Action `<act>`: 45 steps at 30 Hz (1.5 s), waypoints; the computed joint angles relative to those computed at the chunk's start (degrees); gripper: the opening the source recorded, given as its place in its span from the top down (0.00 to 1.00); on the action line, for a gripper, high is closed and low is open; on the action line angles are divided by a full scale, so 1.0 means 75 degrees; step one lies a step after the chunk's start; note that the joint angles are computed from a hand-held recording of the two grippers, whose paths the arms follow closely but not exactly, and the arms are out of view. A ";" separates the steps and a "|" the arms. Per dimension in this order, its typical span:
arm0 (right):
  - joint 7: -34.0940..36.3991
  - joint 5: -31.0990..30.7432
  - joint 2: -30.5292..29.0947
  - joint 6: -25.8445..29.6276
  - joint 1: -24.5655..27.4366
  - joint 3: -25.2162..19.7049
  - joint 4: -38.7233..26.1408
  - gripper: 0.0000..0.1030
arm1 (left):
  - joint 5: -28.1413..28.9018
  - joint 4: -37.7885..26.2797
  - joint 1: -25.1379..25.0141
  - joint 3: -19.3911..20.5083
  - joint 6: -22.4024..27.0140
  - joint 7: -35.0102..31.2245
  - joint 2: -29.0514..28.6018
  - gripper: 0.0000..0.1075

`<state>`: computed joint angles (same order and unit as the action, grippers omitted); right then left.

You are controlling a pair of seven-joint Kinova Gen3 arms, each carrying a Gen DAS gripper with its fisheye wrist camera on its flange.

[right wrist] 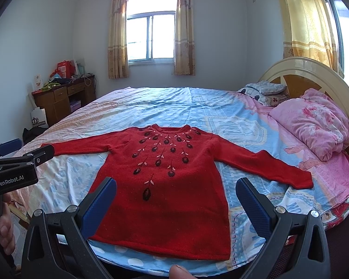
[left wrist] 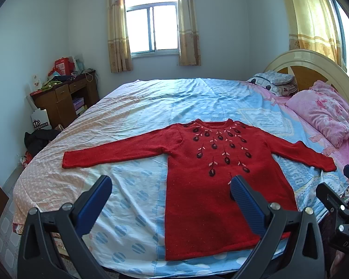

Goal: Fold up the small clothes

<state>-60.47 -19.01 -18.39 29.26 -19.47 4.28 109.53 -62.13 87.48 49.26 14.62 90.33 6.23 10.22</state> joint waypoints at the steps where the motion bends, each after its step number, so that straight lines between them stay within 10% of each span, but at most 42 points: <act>1: -0.0003 0.0000 -0.0001 0.0005 -0.0005 0.0002 0.0001 0.01 | 0.0065 -0.0006 -0.0008 0.0001 0.0014 0.0005 -0.0016 0.04; 19: 0.1286 -0.1179 0.0458 0.0411 -0.0505 0.0838 -0.0083 0.01 | -0.0019 0.0434 -0.0273 -0.0141 -0.0775 0.0586 -0.0010 0.04; 34: 0.2161 -0.2785 0.2410 0.0995 0.1185 0.1113 -0.1147 0.01 | -0.0136 0.0166 -0.0827 -0.0678 -0.2229 0.0093 0.0686 0.04; 45: 0.0638 -0.2156 0.4110 0.1011 0.2614 0.0949 -0.2550 0.10 | 0.1090 -0.0900 -0.1051 -0.1271 -0.2769 -0.1486 0.1654 0.04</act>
